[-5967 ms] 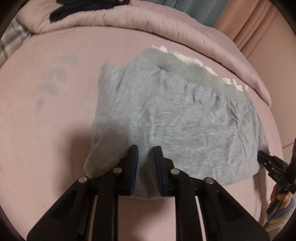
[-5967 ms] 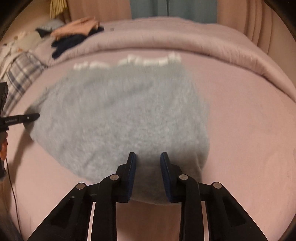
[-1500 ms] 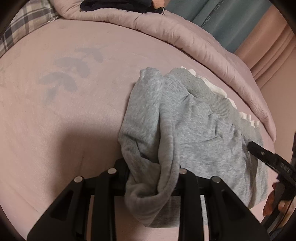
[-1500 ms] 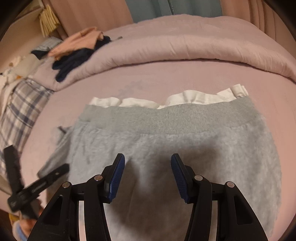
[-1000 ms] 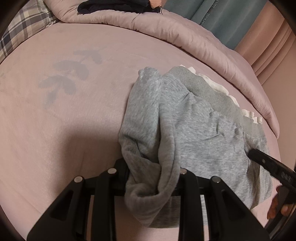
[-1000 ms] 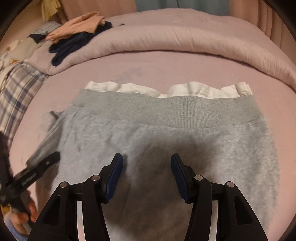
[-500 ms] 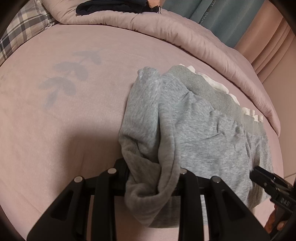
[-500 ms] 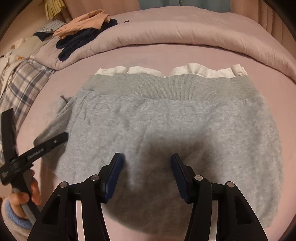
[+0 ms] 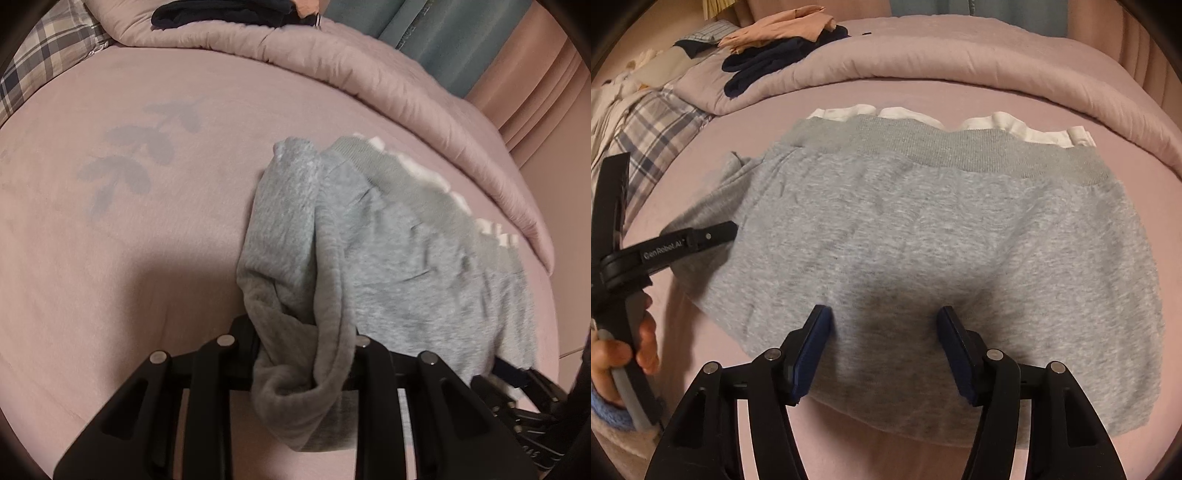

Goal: Fold small clothes

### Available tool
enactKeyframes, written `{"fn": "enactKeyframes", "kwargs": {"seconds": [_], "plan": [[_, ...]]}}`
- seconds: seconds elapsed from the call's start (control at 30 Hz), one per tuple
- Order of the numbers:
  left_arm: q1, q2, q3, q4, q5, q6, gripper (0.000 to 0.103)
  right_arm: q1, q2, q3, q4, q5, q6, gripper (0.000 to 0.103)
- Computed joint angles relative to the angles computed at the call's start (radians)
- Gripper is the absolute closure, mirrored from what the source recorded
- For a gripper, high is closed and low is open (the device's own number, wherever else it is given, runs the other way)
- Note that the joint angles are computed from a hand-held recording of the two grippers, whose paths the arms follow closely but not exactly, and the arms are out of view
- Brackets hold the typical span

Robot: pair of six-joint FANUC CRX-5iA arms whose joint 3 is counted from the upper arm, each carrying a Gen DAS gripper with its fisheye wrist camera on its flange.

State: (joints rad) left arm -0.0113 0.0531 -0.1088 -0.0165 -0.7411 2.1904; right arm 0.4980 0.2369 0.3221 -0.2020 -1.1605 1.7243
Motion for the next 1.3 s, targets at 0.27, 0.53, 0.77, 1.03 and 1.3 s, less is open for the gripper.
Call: {"fn": "enactKeyframes", "kwargs": {"seconds": [0.27,0.53,0.77,1.03,1.3], "plan": [[0.006,-0.041,-0.010,0.062,0.060,-0.054,0.079,-0.024,-0.005,0.060,-0.070,0.001,0.003,0.042],[-0.017,-0.046,0.014,0.058,0.081,-0.094,0.079,0.000,0.095,0.136,-0.075,-0.024,-0.062,0.042],[-0.052,-0.025,0.062,0.041,0.068,-0.135,0.080,-0.093,0.140,0.239,-0.265,-0.131,-0.052,0.042],[-0.124,0.038,0.179,-0.015,0.004,-0.209,0.080,-0.338,0.257,0.385,-0.809,-0.323,-0.137,0.039],[-0.148,0.101,0.241,0.031,-0.023,-0.320,0.080,-0.408,0.322,0.444,-1.072,-0.364,-0.215,0.027]]}}
